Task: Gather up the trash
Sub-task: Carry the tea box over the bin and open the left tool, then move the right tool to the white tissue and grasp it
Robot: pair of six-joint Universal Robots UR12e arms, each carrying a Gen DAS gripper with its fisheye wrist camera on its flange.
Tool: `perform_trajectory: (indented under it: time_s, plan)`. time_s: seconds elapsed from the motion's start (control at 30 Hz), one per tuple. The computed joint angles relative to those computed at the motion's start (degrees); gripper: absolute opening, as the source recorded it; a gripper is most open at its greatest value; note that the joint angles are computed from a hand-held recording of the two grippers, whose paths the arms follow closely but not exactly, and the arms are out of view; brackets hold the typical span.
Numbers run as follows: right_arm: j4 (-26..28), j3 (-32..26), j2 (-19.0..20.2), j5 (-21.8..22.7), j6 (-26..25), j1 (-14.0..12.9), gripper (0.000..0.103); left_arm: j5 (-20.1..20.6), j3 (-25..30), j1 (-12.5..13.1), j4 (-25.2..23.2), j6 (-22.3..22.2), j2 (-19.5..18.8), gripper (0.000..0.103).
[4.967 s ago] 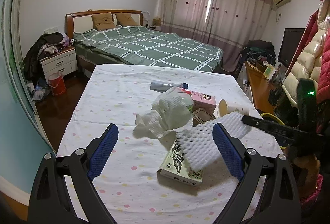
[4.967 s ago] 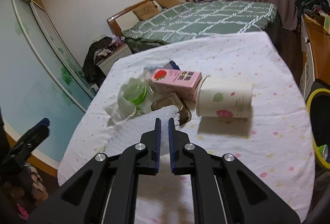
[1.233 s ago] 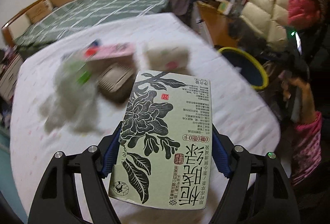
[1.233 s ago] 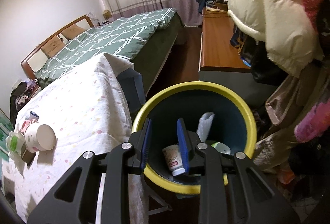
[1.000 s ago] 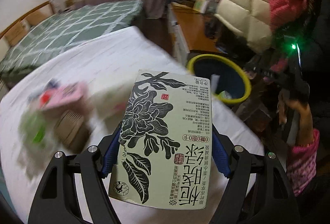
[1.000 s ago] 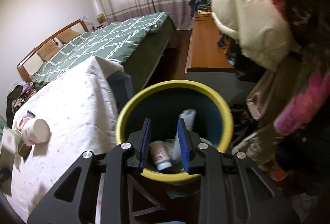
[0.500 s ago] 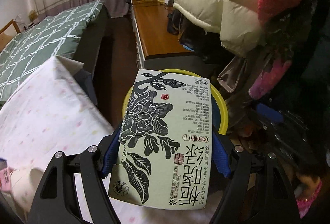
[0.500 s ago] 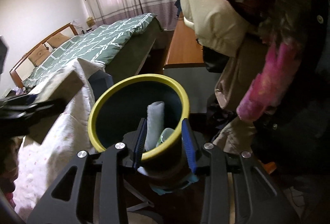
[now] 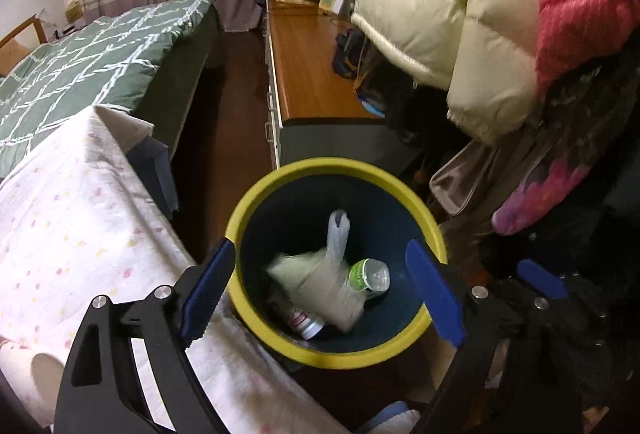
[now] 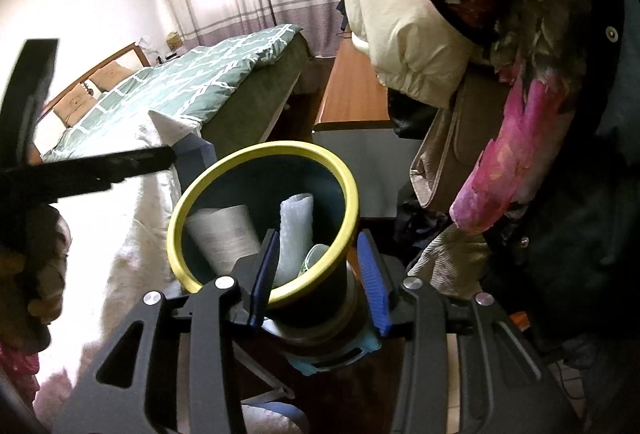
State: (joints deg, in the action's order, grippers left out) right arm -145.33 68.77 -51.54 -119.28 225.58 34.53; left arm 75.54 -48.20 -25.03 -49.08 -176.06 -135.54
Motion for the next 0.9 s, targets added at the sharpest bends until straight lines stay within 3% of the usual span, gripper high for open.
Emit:
perform_trajectory:
  time_s: [0.13,0.33,0.47,0.57,0.77,0.9]
  plan:
    - [0.2,-1.1,0.6,0.5,-0.8,0.2,0.041,-1.4,-8.1,1.5,7.5,-2.1,5.4,0.092]
    - [0.8,-4.4,2.6,2.3,-3.0,0.7,0.043,0.5,-22.0,4.5,18.1,-6.3,14.6,0.095]
    - [1.8,-7.9,4.6,3.9,-5.1,1.2,0.044,4.9,-31.1,6.6,24.0,-8.9,20.7,0.097]
    - [2.6,-11.1,6.4,5.3,-6.8,1.6,0.044,10.5,-37.7,8.2,27.3,-10.8,25.0,0.098]
    - [5.0,-20.3,11.3,9.5,-11.6,2.8,0.044,18.1,-47.6,11.7,30.4,-15.9,31.9,0.098]
    - [8.3,-30.0,16.3,13.5,-16.0,3.9,0.044,19.8,-52.1,14.0,31.6,-18.4,35.2,0.098]
